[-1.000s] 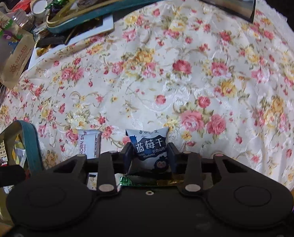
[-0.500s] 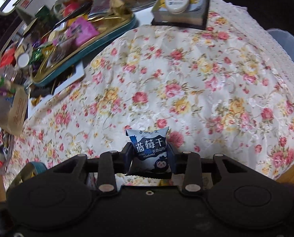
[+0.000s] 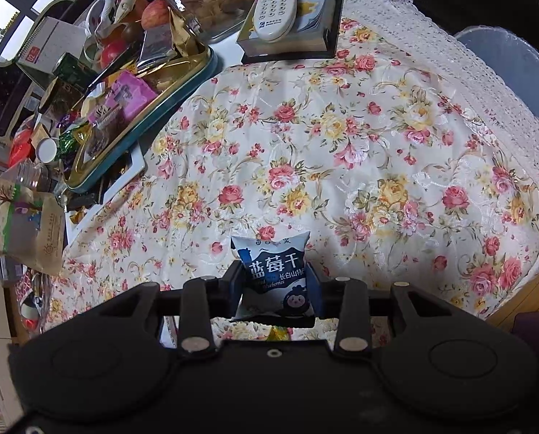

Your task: Organize snacks

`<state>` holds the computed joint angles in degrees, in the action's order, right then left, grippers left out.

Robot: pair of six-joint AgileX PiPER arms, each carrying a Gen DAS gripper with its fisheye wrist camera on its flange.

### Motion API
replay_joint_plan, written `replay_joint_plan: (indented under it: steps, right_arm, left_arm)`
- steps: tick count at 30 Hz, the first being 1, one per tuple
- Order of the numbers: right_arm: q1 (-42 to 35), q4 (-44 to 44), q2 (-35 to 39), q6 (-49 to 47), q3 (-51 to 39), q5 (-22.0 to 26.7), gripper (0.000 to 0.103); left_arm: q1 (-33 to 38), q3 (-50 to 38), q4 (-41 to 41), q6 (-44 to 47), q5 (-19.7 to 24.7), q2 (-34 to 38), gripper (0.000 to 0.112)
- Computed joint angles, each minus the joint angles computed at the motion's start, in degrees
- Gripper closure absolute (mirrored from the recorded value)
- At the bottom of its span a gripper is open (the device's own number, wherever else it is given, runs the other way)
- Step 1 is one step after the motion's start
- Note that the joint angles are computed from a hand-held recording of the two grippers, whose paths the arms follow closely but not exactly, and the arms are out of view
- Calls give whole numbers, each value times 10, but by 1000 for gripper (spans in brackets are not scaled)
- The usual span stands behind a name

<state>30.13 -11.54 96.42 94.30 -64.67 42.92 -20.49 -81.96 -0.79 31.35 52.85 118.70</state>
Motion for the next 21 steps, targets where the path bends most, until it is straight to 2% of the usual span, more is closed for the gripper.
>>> replay_joint_plan:
  steps: [4, 9, 16, 18, 21]
  right_arm:
    - [1, -6, -10, 11, 5, 0, 64]
    - [0, -5, -15, 12, 8, -5, 64]
    - [0, -11, -21, 23, 14, -8, 64]
    - [1, -13, -22, 26, 13, -7, 64]
    - [3, -17, -25, 32, 13, -6, 64]
  left_arm:
    - [12, -69, -16, -70, 7, 38, 65]
    - [35, -168, -55, -124, 54, 84, 65]
    - [66, -270, -99, -150, 132, 123, 65]
    - [73, -278, -126, -155, 151, 128, 65]
    - [62, -269, -136, -178, 145, 126, 65]
